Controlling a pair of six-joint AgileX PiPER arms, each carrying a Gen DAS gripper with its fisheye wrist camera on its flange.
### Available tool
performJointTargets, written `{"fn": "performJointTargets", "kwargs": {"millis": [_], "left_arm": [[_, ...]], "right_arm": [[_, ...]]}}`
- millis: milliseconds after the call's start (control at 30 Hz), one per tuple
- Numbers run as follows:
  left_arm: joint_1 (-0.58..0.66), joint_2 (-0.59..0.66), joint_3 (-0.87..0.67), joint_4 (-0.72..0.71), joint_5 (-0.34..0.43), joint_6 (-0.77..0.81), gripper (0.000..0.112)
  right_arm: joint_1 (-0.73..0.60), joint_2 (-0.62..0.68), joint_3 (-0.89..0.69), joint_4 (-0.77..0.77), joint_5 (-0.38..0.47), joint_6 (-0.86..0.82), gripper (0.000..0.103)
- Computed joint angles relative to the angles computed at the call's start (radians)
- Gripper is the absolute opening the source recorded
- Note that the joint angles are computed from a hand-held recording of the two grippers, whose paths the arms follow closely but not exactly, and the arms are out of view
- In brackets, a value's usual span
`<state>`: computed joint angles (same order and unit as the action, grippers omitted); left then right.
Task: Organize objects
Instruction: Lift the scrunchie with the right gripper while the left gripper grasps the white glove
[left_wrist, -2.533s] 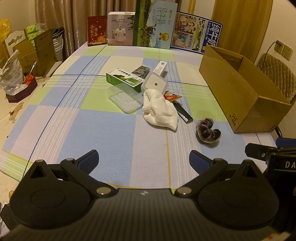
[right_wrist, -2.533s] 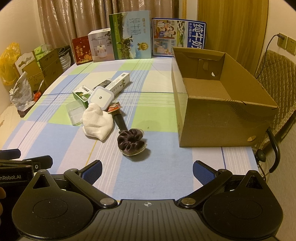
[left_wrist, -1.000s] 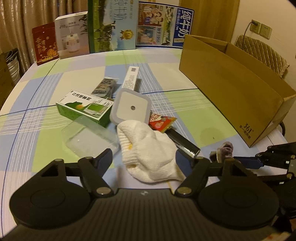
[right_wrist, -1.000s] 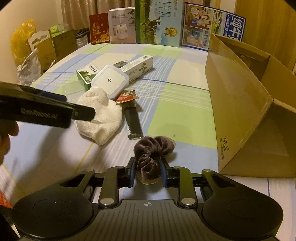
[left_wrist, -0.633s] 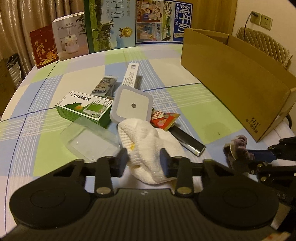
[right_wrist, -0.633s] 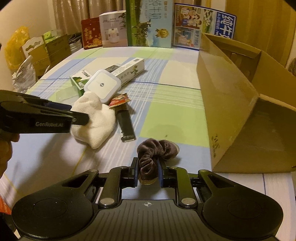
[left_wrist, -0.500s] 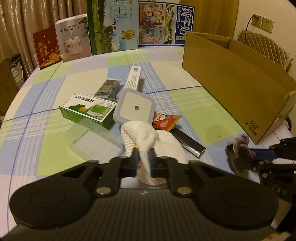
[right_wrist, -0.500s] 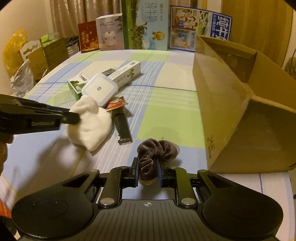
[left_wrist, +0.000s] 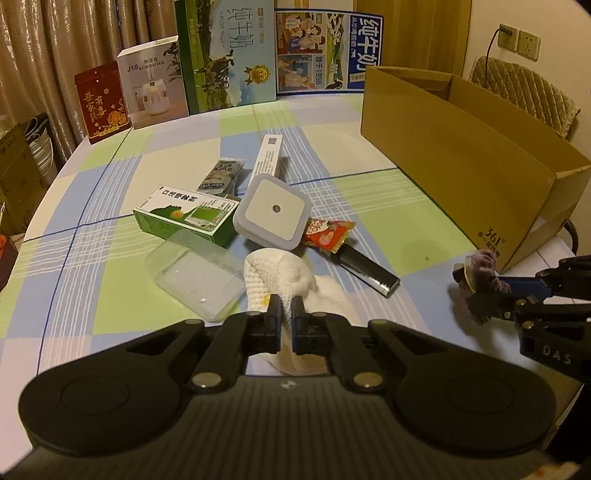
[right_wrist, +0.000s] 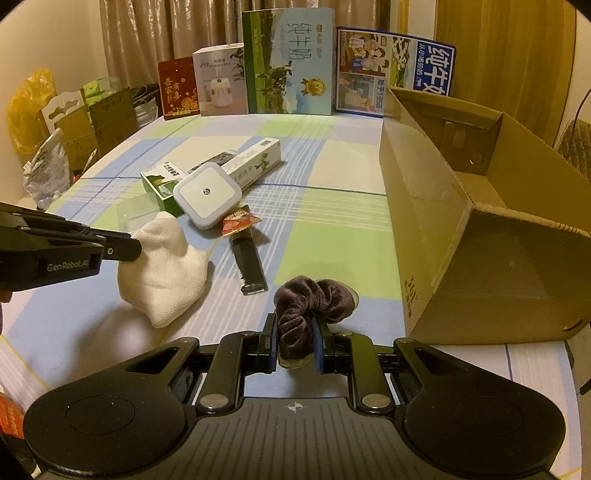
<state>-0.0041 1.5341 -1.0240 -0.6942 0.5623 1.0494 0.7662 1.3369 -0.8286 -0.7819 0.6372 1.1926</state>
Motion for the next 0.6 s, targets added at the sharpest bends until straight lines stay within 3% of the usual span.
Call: {"fn": "performJointTargets", "kwargs": {"millis": [67,100,267,300,367,433,600], "left_arm": [[-0.006,0.009,0.0,0.018,-0.007,-0.014,0.026],[-0.012,0.013,0.002,0.025,-0.018,-0.018,0.031],[-0.021,0.061,-0.023,0.015,-0.027,-0.023,0.034],[-0.022,0.067,-0.03,0.018,-0.023,-0.03,0.033],[-0.023,0.076,-0.045,0.034,-0.003,-0.057,0.017],[-0.03,0.066,-0.05,0.063,0.0,-0.096,0.008],[-0.018,0.032,-0.069,0.092,0.059,-0.157,0.005]], "right_arm": [[0.002,0.0,0.001,0.0,0.001,-0.001,0.015],[0.001,0.001,0.0,0.002,0.001,-0.003,0.015],[-0.012,0.013,-0.003,0.01,-0.008,-0.011,0.015],[-0.013,0.016,-0.004,0.01,-0.009,-0.011,0.015],[-0.014,0.017,-0.004,0.006,-0.011,-0.006,0.015],[-0.012,0.015,-0.002,-0.004,-0.012,0.003,0.015],[0.004,-0.001,-0.007,-0.017,0.003,0.014,0.015]]}}
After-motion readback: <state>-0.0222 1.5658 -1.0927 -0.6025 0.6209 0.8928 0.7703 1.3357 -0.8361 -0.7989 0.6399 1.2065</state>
